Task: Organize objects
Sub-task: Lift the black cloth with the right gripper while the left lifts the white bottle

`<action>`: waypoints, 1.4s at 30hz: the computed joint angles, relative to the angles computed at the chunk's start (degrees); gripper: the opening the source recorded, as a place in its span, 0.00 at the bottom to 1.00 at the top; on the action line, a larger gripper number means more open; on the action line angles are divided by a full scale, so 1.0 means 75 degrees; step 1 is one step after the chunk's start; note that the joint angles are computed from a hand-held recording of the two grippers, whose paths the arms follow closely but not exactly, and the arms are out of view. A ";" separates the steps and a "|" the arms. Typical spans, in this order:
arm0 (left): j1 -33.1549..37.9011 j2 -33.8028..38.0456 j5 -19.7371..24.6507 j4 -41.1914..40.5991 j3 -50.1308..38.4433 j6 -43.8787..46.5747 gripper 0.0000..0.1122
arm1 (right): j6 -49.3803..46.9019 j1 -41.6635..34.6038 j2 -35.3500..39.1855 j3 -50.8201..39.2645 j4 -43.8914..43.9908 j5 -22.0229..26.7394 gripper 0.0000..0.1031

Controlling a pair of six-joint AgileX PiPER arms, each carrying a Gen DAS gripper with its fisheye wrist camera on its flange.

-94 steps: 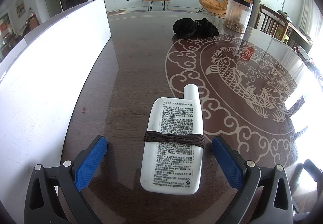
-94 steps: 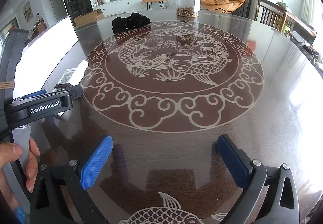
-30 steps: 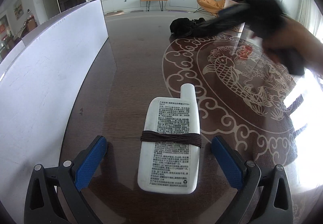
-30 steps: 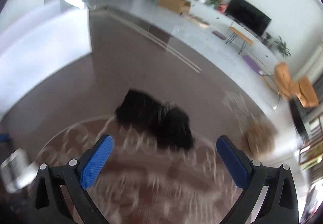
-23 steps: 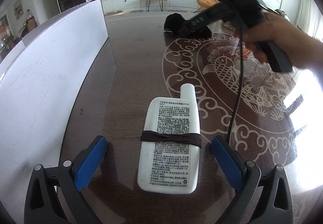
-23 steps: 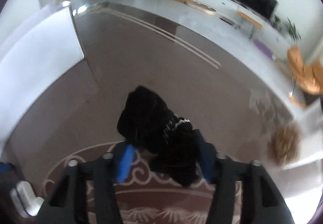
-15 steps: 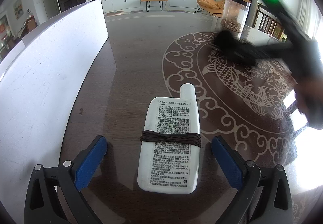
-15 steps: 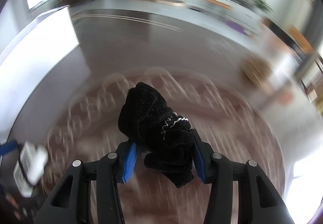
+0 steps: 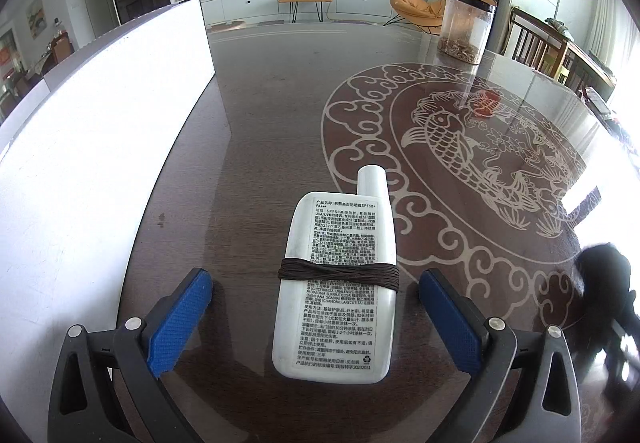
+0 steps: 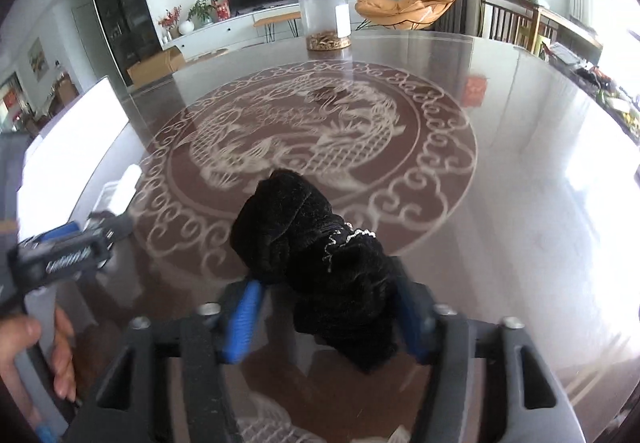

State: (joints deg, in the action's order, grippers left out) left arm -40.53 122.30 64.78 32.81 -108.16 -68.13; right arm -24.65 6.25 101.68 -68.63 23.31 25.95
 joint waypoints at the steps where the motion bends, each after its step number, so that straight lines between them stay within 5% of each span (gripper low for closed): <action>1: 0.0001 0.0001 0.0002 -0.0001 -0.0004 0.0002 0.92 | 0.0000 0.0000 0.0000 0.0000 0.0000 0.0000 0.82; 21: 0.0064 -0.0114 -0.0276 -0.0275 0.0119 0.0587 0.92 | -0.1737 -0.0755 -0.0333 0.0640 0.2168 0.0164 0.88; 29: 0.0119 -0.0031 -0.0314 -0.0457 -0.0097 0.1056 0.92 | -0.1957 -0.0745 -0.0404 0.0692 0.2287 0.0277 0.88; 35: 0.0302 0.0206 -0.0200 -0.0747 -0.0557 0.1559 0.92 | -0.1723 -0.0541 -0.0274 0.0107 0.1358 0.1071 0.88; 36: 0.0298 0.0205 -0.0241 -0.0729 -0.0563 0.1611 0.87 | -0.1549 -0.0412 -0.0184 -0.0185 0.0795 0.1336 0.88; 38: 0.0188 0.0088 -0.0501 -0.0423 -0.0425 0.1656 0.47 | -0.1395 -0.0263 -0.0020 -0.0594 0.0146 0.1630 0.88; 39: 0.0208 0.0093 -0.0588 -0.0579 -0.0474 0.1834 0.47 | -0.1379 -0.0218 0.0077 -0.0803 -0.0069 0.1792 0.82; 40: 0.0196 0.0126 -0.0553 -0.0572 -0.0547 0.1856 0.47 | -0.1395 -0.0203 0.0227 -0.1083 -0.0242 0.2052 0.58; 42: 0.0232 -0.0097 -0.0957 -0.0794 -0.0230 0.1820 0.47 | -0.1267 -0.0201 0.0524 -0.1563 -0.0525 0.2624 0.50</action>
State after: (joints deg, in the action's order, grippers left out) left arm -38.79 121.57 57.60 26.85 -109.89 -54.48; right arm -34.15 4.74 105.61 -80.35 19.37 45.63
